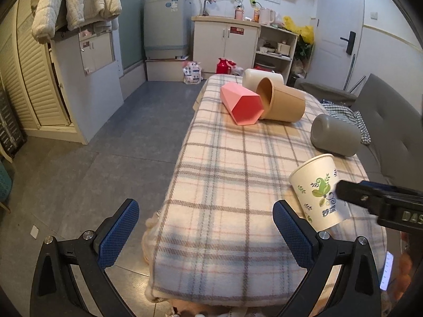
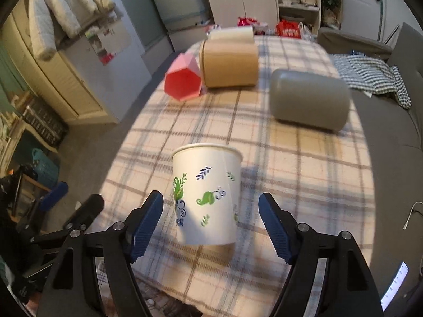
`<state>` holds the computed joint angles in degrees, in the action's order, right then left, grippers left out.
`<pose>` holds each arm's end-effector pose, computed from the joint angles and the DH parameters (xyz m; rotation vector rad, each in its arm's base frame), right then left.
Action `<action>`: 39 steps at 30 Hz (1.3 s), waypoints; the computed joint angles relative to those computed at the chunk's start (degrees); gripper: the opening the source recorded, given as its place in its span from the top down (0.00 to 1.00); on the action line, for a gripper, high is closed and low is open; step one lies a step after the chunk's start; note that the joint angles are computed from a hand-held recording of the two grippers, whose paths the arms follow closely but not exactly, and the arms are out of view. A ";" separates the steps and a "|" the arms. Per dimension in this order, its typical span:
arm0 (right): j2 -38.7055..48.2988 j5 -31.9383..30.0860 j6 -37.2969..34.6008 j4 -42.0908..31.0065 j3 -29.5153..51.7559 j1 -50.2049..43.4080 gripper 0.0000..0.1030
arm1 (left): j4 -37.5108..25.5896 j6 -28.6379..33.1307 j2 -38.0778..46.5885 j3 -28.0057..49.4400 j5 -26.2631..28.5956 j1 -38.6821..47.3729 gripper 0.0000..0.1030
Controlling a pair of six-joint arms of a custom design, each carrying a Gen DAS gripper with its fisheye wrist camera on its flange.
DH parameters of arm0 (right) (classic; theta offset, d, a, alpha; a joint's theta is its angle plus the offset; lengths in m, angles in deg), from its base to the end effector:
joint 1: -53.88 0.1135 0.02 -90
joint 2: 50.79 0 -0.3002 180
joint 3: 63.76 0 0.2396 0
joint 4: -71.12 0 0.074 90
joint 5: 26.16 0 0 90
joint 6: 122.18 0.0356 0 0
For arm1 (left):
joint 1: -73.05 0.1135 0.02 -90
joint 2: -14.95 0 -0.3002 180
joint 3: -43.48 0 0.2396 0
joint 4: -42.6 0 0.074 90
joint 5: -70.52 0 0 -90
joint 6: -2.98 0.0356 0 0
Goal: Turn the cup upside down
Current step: 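Lower the cup onto the table with the right tool and release it, then grasp the lying white paper cup at its rim with the left tool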
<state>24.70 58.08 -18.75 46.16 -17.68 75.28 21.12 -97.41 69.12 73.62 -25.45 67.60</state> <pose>0.2010 0.0826 0.1975 -0.2186 2.5440 0.3681 0.1395 -0.0096 0.1813 -0.1519 2.3547 -0.0111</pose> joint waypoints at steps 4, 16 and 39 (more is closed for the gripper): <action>-8.52 2.51 -1.66 -0.71 -3.26 -3.43 0.23 | -3.67 -5.02 -1.98 1.66 -5.92 -8.08 0.00; -19.12 3.38 -4.09 0.82 -13.07 -17.19 0.09 | -4.68 -19.55 7.02 5.19 -18.10 -34.26 0.00; -8.69 -7.07 -9.78 9.97 -15.09 -33.46 0.00 | 6.39 -21.99 29.34 9.20 -14.96 -36.28 0.04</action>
